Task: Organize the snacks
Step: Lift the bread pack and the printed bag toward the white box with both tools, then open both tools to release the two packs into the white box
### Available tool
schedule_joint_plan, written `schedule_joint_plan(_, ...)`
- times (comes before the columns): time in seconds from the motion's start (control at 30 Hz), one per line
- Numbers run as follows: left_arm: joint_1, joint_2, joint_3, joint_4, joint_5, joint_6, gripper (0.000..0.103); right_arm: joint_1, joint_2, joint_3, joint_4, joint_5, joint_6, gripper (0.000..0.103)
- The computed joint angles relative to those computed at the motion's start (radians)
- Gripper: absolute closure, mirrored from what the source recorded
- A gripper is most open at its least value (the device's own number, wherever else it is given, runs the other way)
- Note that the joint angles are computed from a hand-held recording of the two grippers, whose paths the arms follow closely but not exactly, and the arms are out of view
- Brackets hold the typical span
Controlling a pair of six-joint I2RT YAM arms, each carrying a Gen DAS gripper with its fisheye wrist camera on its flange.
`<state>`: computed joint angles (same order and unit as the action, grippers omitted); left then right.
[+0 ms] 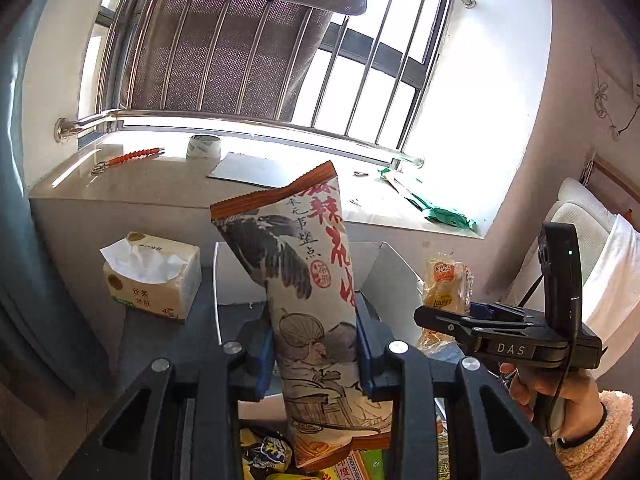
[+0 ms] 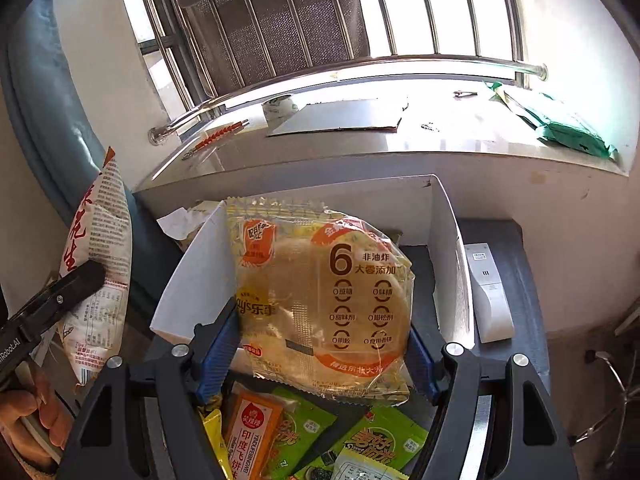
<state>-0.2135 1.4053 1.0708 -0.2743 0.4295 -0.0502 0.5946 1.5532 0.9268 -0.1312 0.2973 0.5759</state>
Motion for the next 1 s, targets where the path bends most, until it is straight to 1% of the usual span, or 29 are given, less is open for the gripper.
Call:
schedule_joint_plan(0.03,-0.021,0.059,0.055,-0.013,-0.021,0.004,0.066,-0.029,0.034,0.042,-0.023,-0.019,-0.011,0.025)
schedule_joint_plan(0.1,-0.051,0.138,0.118,-0.01,-0.077,0.001,0.064,-0.074,0.087,0.101,-0.054,-0.042,-0.025,0.025)
schedule_joint_plan(0.13,-0.06,0.186,0.166,-0.039,-0.092,0.014,0.061,-0.091,0.108,0.122,-0.065,-0.048,-0.026,0.023)
schedule_joint_plan(0.17,-0.069,0.225,0.205,-0.068,-0.123,0.02,0.046,-0.106,0.124,0.135,-0.071,-0.057,-0.024,0.019)
schedule_joint_plan(0.2,-0.082,0.253,0.23,-0.087,-0.177,0.02,0.034,-0.125,0.134,0.137,-0.068,-0.08,-0.023,0.005)
schedule_joint_plan(0.23,-0.087,0.267,0.236,-0.095,-0.211,0.027,0.003,-0.133,0.132,0.129,-0.058,-0.076,-0.015,0.0)
schedule_joint_plan(0.27,-0.082,0.265,0.223,-0.084,-0.209,0.032,0.0,-0.136,0.12,0.107,-0.032,-0.057,-0.007,0.0)
schedule_joint_plan(0.37,-0.064,0.247,0.195,-0.088,-0.196,0.052,0.0,-0.137,0.075,0.051,0.009,-0.034,-0.007,0.0)
schedule_joint_plan(0.47,-0.042,0.19,0.133,-0.075,-0.191,0.08,0.0,-0.129,0.01,-0.012,0.042,-0.048,0.0,0.0)
schedule_joint_plan(0.53,-0.02,0.121,0.07,-0.058,-0.171,0.095,0.0,-0.105,-0.051,-0.06,0.058,-0.044,0.002,0.0)
schedule_joint_plan(0.63,0.015,-0.004,-0.031,-0.053,-0.134,0.117,0.0,-0.031,-0.169,-0.161,0.09,-0.003,0.002,0.0)
schedule_joint_plan(0.7,0.045,-0.096,-0.106,-0.046,-0.095,0.129,0.0,0.044,-0.242,-0.223,0.086,0.048,0.013,0.0)
schedule_joint_plan(0.83,0.112,-0.28,-0.24,-0.088,-0.016,0.157,0.0,0.224,-0.367,-0.34,0.08,0.156,0.046,0.0)
schedule_joint_plan(0.9,0.144,-0.383,-0.316,-0.11,0.021,0.173,0.0,0.339,-0.393,-0.382,0.062,0.247,0.085,0.0)
schedule_joint_plan(1.0,0.18,-0.528,-0.425,-0.162,0.062,0.202,0.0,0.525,-0.369,-0.432,0.034,0.411,0.215,0.0)
